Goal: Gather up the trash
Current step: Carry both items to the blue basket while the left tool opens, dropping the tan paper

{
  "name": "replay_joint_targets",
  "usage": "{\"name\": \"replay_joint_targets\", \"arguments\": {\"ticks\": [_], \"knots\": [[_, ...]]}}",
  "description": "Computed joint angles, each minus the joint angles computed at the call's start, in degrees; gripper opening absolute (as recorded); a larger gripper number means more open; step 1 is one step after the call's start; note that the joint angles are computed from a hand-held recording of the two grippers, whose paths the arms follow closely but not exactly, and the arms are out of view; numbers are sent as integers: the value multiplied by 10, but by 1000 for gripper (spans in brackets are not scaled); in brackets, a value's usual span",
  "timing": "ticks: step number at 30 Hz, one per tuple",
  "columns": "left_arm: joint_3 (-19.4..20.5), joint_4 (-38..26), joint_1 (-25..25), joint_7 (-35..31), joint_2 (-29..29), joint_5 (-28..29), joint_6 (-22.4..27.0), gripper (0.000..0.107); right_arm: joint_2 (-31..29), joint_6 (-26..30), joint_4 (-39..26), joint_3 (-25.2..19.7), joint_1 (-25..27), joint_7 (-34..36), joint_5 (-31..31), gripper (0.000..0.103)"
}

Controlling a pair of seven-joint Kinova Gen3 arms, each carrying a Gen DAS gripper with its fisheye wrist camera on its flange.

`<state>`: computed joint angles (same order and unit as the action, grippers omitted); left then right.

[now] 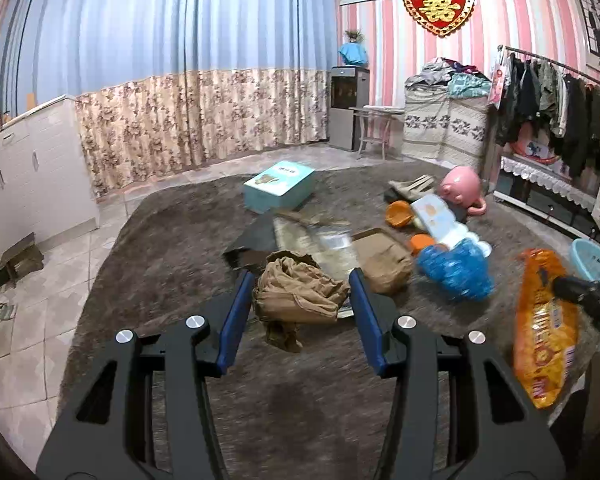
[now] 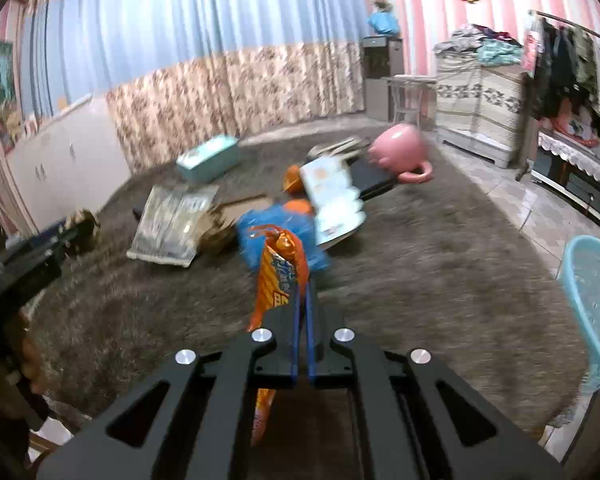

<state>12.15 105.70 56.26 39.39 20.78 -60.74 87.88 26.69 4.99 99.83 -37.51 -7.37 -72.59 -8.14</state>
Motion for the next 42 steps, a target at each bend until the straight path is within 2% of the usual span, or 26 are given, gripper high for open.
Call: {"name": "replay_joint_targets", "arguments": {"ticks": [4,8,13,20,25,29,31,32,35,39,42], "knots": [[-7,-34,-2,-30,11,-25,-10,48,-11,-14,14,-69,104,12,-8,3],[-20,-77,2,-68,30,-62,-12,48,-19,-31,19,-100,174,1,1,3],[-37,-127,-10,-113,43,-96,-65,48,-12,-26,1,-106,236,-19,15,3],[-79,-237,-4,-194,97,-137,-131,48,0,-6,-37,-71,279,-27,12,3],[-102,-340,-18,-264,153,-136,-213,48,6,9,-62,-15,268,-21,-7,3],[-107,-436,-38,-334,208,-111,-275,48,10,15,-89,74,219,-31,-16,3],[-115,-486,-38,-373,237,-87,-295,48,15,17,-102,101,208,-30,-22,3],[-105,-512,-48,-396,254,-87,-311,48,19,14,-109,123,195,-36,-22,3],[-109,-586,-55,-450,299,-51,-334,48,19,-2,-110,181,157,-61,-22,3],[-80,-692,-78,-543,368,-8,-367,48,37,-13,-118,204,150,-92,-10,3],[-70,-771,-88,-609,415,35,-369,48,49,-7,-129,249,116,-115,3,3]]}}
